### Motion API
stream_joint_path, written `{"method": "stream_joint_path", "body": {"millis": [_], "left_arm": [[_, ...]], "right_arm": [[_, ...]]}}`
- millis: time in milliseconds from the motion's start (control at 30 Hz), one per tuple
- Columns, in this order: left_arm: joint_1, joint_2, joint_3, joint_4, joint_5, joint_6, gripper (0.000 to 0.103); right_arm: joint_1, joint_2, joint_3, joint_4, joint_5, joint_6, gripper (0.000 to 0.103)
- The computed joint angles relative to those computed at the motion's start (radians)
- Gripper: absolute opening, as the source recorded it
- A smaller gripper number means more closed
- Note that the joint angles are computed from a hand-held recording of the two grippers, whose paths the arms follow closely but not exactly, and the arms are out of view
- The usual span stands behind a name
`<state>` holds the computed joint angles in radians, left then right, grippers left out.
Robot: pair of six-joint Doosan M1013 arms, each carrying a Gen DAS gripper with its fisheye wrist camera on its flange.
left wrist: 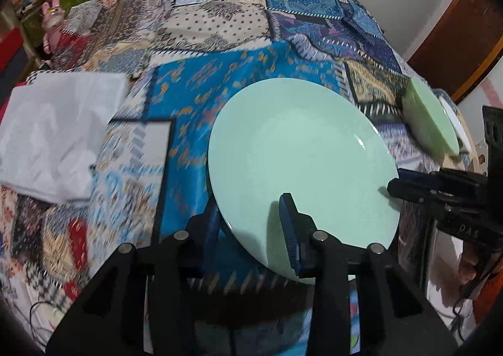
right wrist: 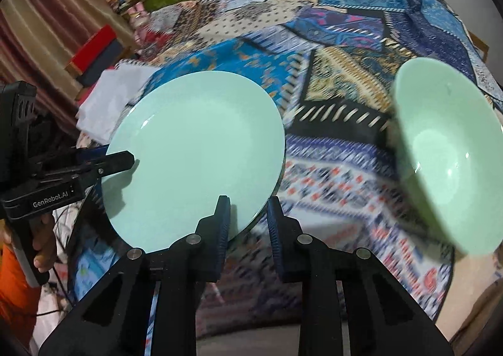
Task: Organize plates and bowls
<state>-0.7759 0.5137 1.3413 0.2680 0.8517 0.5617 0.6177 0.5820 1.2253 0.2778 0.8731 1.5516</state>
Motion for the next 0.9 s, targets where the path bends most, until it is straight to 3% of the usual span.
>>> {"method": "stream_joint_path", "body": {"millis": [133, 333, 533, 900], "left_arm": [[-0.006, -0.014, 0.021, -0.027, 0.004, 0.009, 0.031], [-0.008, -0.011, 0.020, -0.023, 0.010, -0.005, 0.031], [-0.002, -0.010, 0.023, -0.026, -0.007, 0.000, 0.031], [-0.012, 0.000, -0.001, 0.014, 0.033, 0.003, 0.032]], "right_arm": [[0.006, -0.008, 0.009, -0.003, 0.002, 0.000, 0.021], [0.005, 0.017, -0.032, -0.048, 0.022, 0.069, 0.021], [0.006, 0.049, -0.071, -0.043, 0.061, 0.039, 0.021], [0.013, 0.032, -0.047, -0.062, 0.031, 0.035, 0.021]]}}
